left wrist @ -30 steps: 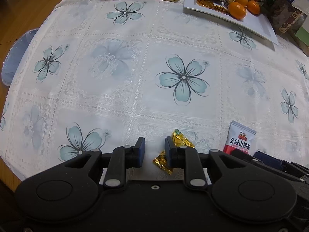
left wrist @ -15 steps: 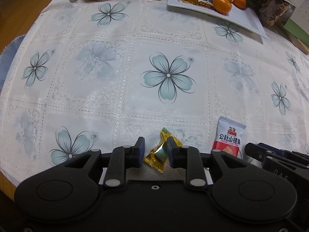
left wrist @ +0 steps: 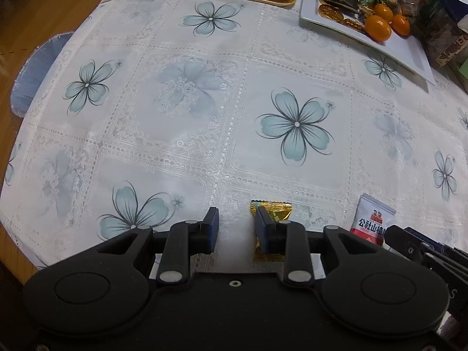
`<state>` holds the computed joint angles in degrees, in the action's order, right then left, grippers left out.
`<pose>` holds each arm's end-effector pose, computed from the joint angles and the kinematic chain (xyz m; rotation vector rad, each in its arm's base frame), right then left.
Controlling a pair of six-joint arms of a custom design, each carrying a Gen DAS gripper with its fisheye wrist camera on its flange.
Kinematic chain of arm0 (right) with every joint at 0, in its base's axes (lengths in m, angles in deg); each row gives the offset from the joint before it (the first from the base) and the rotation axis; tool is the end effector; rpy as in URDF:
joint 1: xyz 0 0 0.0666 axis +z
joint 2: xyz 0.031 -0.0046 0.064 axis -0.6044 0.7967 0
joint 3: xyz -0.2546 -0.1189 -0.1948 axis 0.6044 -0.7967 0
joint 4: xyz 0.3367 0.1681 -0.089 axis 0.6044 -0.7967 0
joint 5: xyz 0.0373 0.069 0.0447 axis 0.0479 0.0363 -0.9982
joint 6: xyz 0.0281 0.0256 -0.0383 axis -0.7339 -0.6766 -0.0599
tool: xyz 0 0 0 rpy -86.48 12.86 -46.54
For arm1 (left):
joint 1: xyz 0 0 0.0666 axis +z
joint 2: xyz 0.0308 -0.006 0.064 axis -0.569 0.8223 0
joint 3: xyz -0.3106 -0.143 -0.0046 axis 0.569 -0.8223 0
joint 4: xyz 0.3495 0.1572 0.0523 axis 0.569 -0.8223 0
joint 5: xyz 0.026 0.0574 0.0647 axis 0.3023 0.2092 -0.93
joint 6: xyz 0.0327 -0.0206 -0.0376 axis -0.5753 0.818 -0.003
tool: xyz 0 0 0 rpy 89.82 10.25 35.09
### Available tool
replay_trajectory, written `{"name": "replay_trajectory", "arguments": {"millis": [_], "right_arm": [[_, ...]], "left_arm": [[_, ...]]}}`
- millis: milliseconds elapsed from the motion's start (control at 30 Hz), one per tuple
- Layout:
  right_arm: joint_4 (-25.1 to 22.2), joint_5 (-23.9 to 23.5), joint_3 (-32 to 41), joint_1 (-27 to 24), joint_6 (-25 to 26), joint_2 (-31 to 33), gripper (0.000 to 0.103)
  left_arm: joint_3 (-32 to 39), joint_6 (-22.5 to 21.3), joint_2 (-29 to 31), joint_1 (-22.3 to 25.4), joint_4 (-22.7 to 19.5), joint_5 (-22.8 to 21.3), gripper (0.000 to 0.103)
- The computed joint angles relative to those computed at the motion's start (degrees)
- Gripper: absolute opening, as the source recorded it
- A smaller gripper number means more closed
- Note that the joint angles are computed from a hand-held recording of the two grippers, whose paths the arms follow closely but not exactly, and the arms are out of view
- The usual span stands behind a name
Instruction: Organize snacks
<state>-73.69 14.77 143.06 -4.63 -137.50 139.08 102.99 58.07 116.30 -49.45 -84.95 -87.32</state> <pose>0.4423 0.2751 0.2946 0.7090 2.6356 0.2648 0.5514 -0.1473 0.2920 0.3839 2.8891 -0.0990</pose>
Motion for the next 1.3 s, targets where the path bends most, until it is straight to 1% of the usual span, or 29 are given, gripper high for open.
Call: {"name": "replay_trajectory", "arguments": {"millis": [100,200,333,400,500,567,733,800,867,1067,1133,1233,1267,1300], "right_arm": [[0.8,0.3,1.0,0.7,1.8,1.0,0.028],[1.5,0.5,2.1,1.5,3.8,2.0,0.027],[1.5,0.6,3.9,2.5,6.1,3.5,0.028],[1.5,0.0,4.4,2.6,6.9,3.9,0.028],[0.5,-0.6,5.4,2.9,8.0,5.0,0.028],[0.4,0.2,5.6,3.1,9.1,5.3,0.028],[-0.6,1.0,6.2,3.5,10.9,5.8,0.027],[-2.2,2.1,6.7,3.8,11.9,6.0,0.027],[-2.7,2.9,6.3,3.9,12.8,5.6,0.026],[-3.4,2.4,4.0,3.4,12.3,3.6,0.026],[-4.8,2.9,3.7,3.3,11.9,3.1,0.026],[-6.4,3.4,2.5,2.8,10.5,2.4,0.03],[-5.5,2.3,0.9,2.2,9.1,1.3,0.034],[-4.0,0.8,-0.8,1.5,7.7,0.1,0.035]], "left_arm": [[-0.1,0.1,-0.1,0.0,0.0,-0.4,0.04],[-0.4,1.1,-0.3,0.3,0.3,-0.4,0.039],[-0.6,1.4,-0.8,1.0,0.8,1.4,0.039],[-0.8,1.1,-1.0,0.9,1.0,1.3,0.039],[-0.8,1.3,-0.8,0.5,0.9,-0.8,0.039],[-0.8,1.3,-0.5,0.4,0.5,-1.7,0.039],[-0.7,0.4,0.3,0.1,-0.9,-2.2,0.039],[-0.9,0.0,0.3,-0.2,-1.0,-2.3,0.039],[-0.8,-0.3,0.4,-0.4,-1.3,-2.2,0.039],[-0.8,-0.6,0.7,-0.9,-1.8,-2.4,0.039],[-1.0,-0.6,0.6,-1.0,-1.7,-2.6,0.039],[-0.8,-0.5,0.8,-1.1,-1.8,-2.4,0.04],[-0.8,-0.6,0.8,-1.1,-1.9,-2.3,0.04],[-0.8,-0.6,0.8,-1.2,-1.9,-2.4,0.04]]}}
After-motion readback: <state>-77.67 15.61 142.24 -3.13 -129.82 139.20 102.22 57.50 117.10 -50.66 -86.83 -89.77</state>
